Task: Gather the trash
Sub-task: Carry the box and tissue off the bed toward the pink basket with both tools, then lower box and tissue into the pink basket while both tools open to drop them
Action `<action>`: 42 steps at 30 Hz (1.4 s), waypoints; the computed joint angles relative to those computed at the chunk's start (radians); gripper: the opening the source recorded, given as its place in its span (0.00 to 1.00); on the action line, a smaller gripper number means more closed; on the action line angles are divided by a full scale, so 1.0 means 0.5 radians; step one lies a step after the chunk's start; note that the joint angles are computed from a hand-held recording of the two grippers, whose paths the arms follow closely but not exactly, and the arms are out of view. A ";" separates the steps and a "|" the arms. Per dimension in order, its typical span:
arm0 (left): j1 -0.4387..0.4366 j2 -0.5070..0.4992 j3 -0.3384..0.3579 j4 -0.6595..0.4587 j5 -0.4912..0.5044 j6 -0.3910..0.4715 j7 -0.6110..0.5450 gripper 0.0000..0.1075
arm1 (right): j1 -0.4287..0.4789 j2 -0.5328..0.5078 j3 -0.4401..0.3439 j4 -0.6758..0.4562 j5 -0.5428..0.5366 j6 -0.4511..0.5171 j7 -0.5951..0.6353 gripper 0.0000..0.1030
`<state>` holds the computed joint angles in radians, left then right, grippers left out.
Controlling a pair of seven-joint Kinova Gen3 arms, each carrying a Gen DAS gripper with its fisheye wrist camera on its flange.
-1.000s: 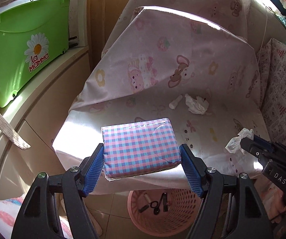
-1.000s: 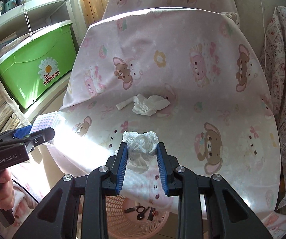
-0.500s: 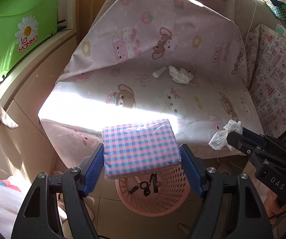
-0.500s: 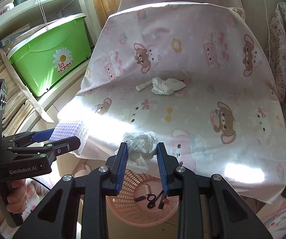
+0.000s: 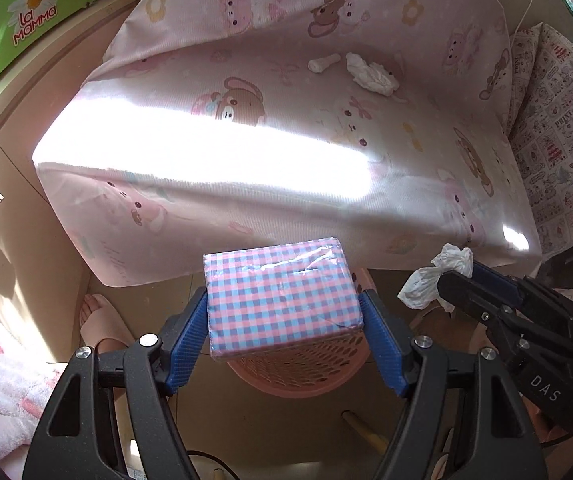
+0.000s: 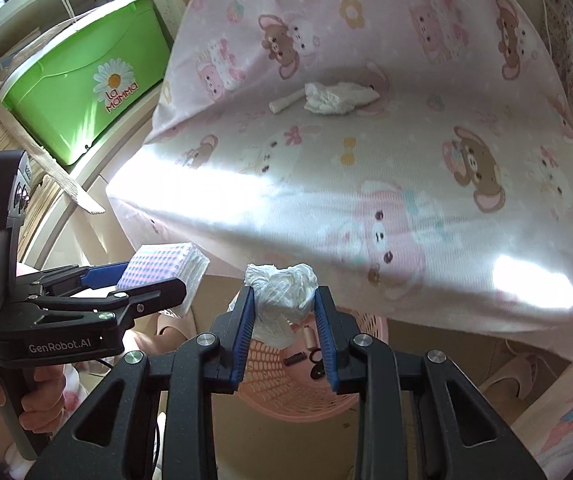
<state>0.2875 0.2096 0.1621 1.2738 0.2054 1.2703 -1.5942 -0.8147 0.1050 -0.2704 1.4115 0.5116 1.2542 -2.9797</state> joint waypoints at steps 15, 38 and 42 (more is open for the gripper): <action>0.084 0.353 0.000 -0.099 -0.044 0.267 0.066 0.67 | 0.134 0.209 0.078 0.087 -0.601 -0.118 0.321 0.32; 0.140 0.586 -0.015 0.012 -0.144 0.185 0.135 0.67 | 0.228 0.434 0.179 0.269 -0.892 -0.200 0.551 0.44; 0.114 0.599 -0.015 0.001 -0.098 0.190 0.151 0.69 | 0.253 0.415 0.180 0.320 -0.948 -0.264 0.559 0.45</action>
